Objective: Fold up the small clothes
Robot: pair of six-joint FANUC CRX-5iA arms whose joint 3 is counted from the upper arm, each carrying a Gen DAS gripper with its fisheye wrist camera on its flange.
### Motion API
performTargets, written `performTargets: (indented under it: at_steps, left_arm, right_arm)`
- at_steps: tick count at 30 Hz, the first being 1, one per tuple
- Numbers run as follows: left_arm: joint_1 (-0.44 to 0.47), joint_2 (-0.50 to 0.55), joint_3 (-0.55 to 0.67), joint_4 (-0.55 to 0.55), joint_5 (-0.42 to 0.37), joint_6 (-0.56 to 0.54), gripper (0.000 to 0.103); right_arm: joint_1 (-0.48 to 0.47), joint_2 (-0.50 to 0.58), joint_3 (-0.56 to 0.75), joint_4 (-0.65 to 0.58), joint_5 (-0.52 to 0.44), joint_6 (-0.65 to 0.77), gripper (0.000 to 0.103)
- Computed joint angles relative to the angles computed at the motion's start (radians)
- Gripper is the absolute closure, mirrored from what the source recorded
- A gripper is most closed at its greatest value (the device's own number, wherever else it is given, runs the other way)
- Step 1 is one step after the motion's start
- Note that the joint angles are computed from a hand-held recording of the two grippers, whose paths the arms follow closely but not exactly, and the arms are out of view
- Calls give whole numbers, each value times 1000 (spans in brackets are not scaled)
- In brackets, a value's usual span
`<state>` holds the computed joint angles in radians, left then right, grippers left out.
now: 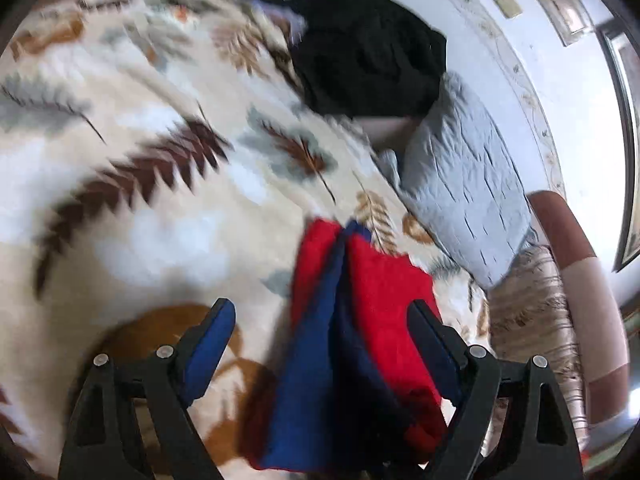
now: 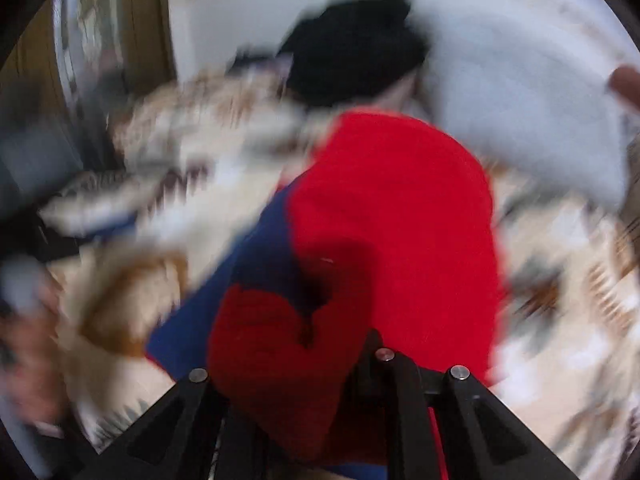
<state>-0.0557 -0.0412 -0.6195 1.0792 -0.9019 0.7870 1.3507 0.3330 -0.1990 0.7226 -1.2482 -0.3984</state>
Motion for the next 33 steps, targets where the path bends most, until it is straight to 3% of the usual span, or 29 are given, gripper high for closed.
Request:
performTargets:
  at_steps: [2, 6, 11, 13, 14, 15, 17, 21, 22, 24, 27, 29, 33]
  left_arm:
    - [-28, 22, 19, -7, -23, -21, 15]
    - [-83, 26, 49, -17, -40, -54, 15]
    - [-141, 145, 220, -226, -120, 82, 15]
    - [-158, 182, 259, -266, -140, 103, 29]
    - [-162, 197, 273, -280, -153, 119, 55]
    - [-163, 219, 291, -279, -181, 127, 74]
    - [-162, 231, 299, -250, -205, 101, 86]
    - [-156, 127, 219, -127, -140, -113, 88]
    - [-150, 107, 201, -99, -125, -165, 88]
    - [-140, 122, 208, -130, -99, -147, 88]
    - [-128, 206, 247, -271, -68, -35, 88]
    - [-113, 228, 238, -239, -91, -42, 88]
    - [-125, 201, 227, -238, -63, -78, 88]
  right_arm:
    - [11, -2, -4, 23, -21, -13, 87]
    - [24, -107, -116, 95, 35, -174, 88]
    - [25, -93, -111, 133, 29, -199, 88]
    - [27, -75, -99, 135, 21, -195, 88]
    - [30, -68, -95, 136, 13, -195, 88]
    - [33, -62, -90, 137, 3, -194, 88]
    - [38, -45, -70, 130, -18, -171, 88]
    - [49, -2, -7, 155, -101, -120, 87]
    - [50, 12, 15, 181, -131, -114, 84]
    - [45, 42, 54, 214, -150, -79, 80]
    - [10, 59, 53, 171, -14, -22, 39]
    - [5, 36, 2, 150, 88, -86, 39]
    - [61, -15, -103, 271, 87, -317, 34]
